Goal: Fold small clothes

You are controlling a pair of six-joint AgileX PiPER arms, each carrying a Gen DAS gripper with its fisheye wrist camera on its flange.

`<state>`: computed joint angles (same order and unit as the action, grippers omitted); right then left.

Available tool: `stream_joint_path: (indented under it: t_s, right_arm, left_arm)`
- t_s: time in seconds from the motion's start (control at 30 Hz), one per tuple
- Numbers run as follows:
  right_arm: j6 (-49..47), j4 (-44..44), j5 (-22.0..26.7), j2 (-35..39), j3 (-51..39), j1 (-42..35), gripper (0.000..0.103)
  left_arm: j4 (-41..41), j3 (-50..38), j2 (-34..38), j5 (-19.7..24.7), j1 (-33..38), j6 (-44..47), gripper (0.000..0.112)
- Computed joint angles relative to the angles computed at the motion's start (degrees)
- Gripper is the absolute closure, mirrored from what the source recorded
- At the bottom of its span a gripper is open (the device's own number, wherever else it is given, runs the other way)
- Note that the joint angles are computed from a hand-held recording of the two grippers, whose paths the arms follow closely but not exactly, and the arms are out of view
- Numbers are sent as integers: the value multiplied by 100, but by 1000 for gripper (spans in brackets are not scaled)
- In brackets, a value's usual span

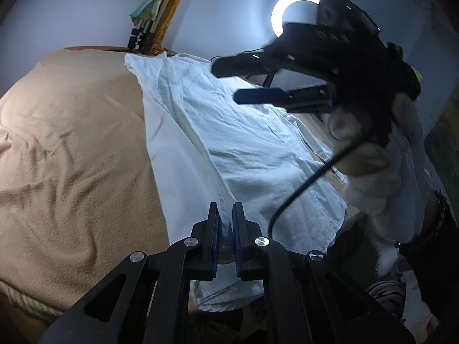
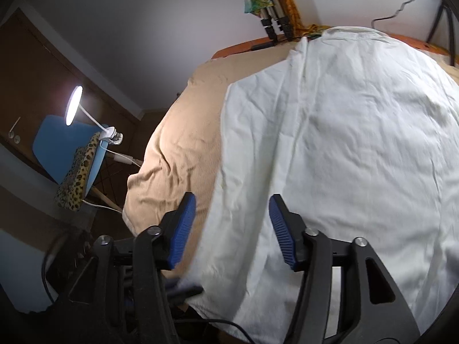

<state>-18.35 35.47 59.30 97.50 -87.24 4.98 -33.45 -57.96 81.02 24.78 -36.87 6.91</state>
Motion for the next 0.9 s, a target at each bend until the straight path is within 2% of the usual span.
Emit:
stream_joint_path:
  t_s: [0.07,0.17,0.23,0.27,0.3,0.47,0.6,0.77,0.9]
  right_arm:
    - [173,-298,51,364,-444,211,45]
    - [696,-1208,46,917,-1050,643,45]
    - [832,-1480,15,1159,-1216,740,60]
    - [768,-1378,102,1285,-1297,682,89]
    - [748,-1281,157,1346,-1322,599,98]
    - [-45,-219,-76,912,-462,-226,99]
    - [-658,551,4,765,84,-1060,100]
    - [-827,676,7,948,218,-1408,100]
    - [-680,232,-237,1073,166,-1268,99]
  left_arm:
    - [43,-89,83,9,-73,-3,105]
    - [146,-221,216,36,-158,-46,105]
    - [182,-247,259,62,-204,-70,105]
    - [167,-269,289,90,-209,-60,105]
    - [136,-295,324,110,-215,-41,105]
    - [-53,-504,452,215,-339,187,106]
    - [294,-891,706,263,-659,-9,106]
    - [359,-1232,994,554,-737,-122,106]
    - [379,-1292,876,1032,-696,-172,104]
